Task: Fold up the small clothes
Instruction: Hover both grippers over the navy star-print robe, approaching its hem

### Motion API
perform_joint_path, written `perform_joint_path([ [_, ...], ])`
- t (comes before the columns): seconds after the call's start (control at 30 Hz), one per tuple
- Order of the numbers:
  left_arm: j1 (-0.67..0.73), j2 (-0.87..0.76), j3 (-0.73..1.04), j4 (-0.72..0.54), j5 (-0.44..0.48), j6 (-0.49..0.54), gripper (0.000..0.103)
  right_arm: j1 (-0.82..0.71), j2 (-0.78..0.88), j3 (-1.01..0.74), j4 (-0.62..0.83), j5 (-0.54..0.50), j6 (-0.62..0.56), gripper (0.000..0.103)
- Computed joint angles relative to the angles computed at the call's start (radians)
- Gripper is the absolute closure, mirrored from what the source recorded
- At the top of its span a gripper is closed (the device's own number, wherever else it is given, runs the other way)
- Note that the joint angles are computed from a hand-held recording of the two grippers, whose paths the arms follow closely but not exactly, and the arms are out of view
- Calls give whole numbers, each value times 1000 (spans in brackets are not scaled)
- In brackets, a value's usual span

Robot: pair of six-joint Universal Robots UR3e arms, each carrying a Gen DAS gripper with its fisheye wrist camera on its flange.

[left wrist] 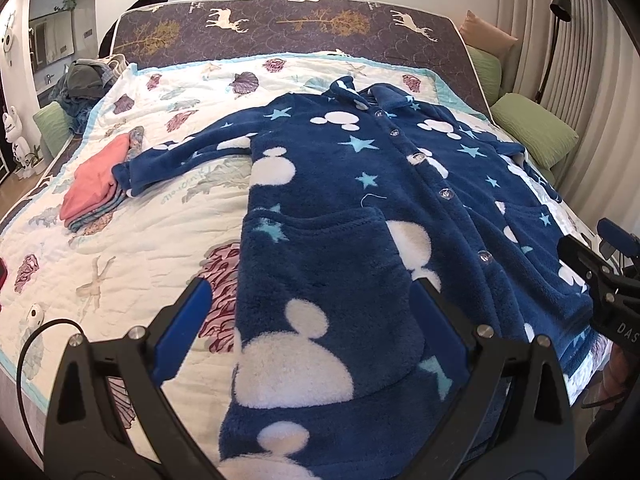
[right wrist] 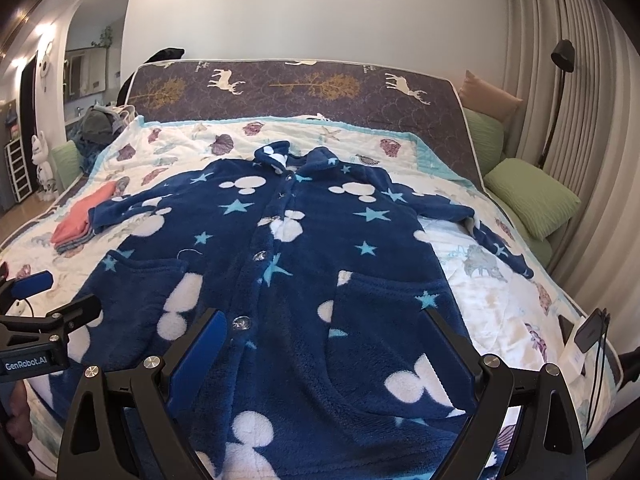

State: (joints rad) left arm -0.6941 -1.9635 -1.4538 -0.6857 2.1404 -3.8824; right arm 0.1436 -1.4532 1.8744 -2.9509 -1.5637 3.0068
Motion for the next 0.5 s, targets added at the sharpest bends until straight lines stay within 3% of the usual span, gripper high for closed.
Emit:
perform_joint_path([
  [0.5,77,18,4,18,-98,33,4,-14,54,-108,137,-42,65,6],
])
